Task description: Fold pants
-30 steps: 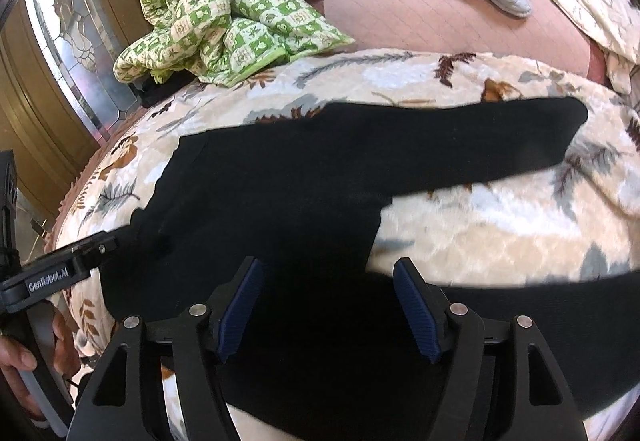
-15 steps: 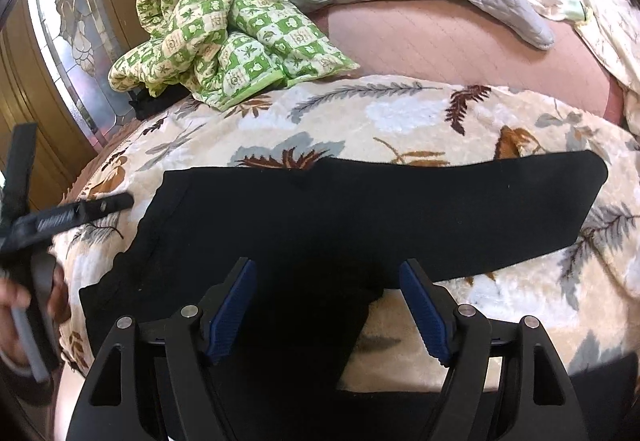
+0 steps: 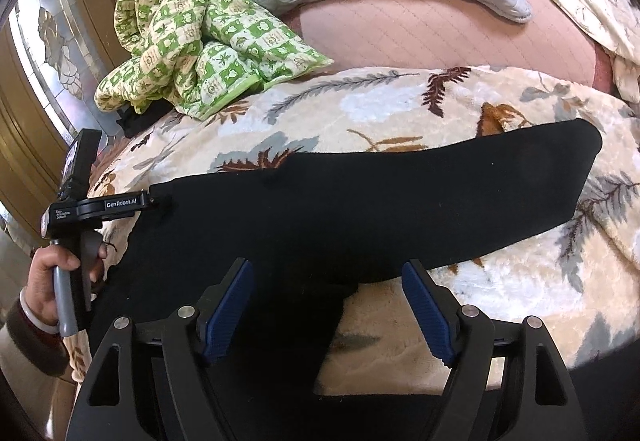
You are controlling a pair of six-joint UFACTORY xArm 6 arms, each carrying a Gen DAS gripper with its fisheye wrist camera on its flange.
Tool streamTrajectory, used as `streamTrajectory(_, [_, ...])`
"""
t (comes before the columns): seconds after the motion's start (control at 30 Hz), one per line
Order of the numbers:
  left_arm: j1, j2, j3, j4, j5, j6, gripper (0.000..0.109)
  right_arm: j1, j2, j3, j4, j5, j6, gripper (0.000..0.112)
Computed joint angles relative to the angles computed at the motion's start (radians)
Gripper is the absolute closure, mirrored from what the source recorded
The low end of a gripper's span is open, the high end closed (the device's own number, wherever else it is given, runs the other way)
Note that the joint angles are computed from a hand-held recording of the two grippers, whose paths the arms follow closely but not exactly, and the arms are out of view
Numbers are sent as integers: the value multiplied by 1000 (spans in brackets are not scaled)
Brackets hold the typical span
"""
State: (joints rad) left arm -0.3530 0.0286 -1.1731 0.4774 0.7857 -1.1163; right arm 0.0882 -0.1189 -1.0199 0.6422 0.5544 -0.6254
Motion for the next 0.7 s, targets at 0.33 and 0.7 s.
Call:
streamTrajectory(0.33, [9,-230,197,39,-141,-41,109,-41,-25,5,41,-5,30,34])
streamTrajectory(0.7, [5,-120,97,86,-101,-29,25,-63,-40,13,89,35,26,34])
